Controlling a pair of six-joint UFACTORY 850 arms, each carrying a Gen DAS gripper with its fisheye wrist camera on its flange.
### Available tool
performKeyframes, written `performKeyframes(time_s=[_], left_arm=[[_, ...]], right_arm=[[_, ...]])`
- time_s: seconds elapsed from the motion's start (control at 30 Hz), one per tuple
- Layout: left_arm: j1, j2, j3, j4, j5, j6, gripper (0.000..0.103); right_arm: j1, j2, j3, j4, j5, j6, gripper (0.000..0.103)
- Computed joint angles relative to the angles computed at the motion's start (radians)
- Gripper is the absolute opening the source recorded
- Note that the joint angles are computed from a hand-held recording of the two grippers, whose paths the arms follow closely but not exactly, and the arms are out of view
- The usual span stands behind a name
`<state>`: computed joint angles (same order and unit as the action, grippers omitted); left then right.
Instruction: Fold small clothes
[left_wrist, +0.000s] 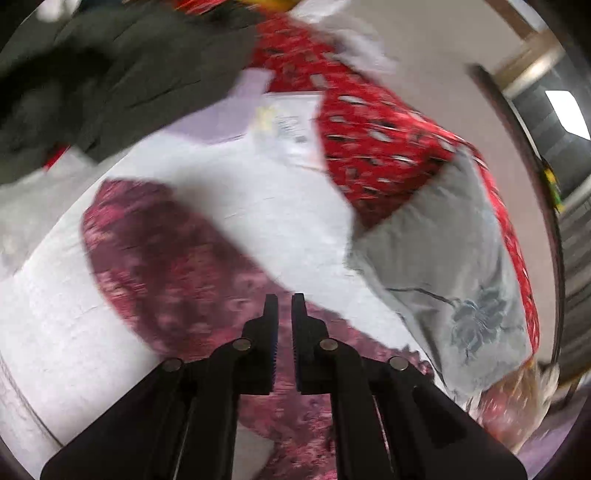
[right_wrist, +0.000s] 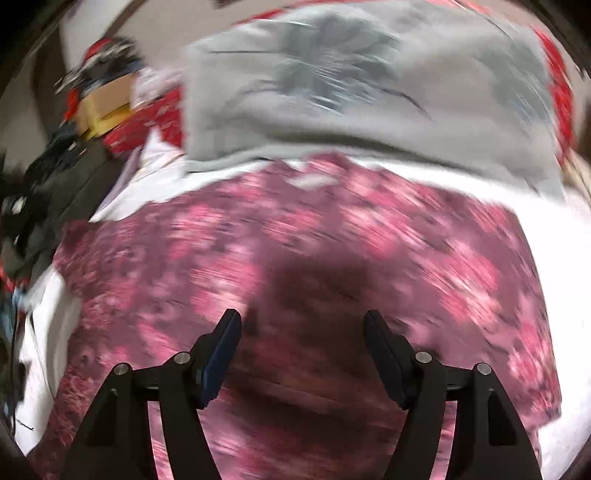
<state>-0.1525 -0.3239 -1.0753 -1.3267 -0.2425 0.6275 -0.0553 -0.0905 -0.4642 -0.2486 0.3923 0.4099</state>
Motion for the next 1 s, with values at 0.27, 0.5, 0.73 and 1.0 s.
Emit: performKeyframes(time_s=[0.27, 0.5, 0.73, 1.0], left_arm=[[0.255, -0.044, 0.108, -0.429, -0.201, 0.224, 0.064], [0.266, -0.175, 0.033, -0.453, -0.298, 0.191, 0.064], [0.222, -0.156, -0.007, -0.463, -0.261, 0.247, 0.005], [0.110, -0.053, 0.015, -0.494, -0.311, 0.360, 0.005]], right_arm=[[-0.007, -0.048, 0.017, -0.025, 0.101, -0.082, 0.097], [0.017, -0.056, 0.006, 0.030, 0.078, -0.153, 0.102], [0.018, -0.062, 0.003, 0.030, 0.082, -0.152, 0.102], [-0.010, -0.056, 0.019, -0.065, 0.120, -0.062, 0.102]])
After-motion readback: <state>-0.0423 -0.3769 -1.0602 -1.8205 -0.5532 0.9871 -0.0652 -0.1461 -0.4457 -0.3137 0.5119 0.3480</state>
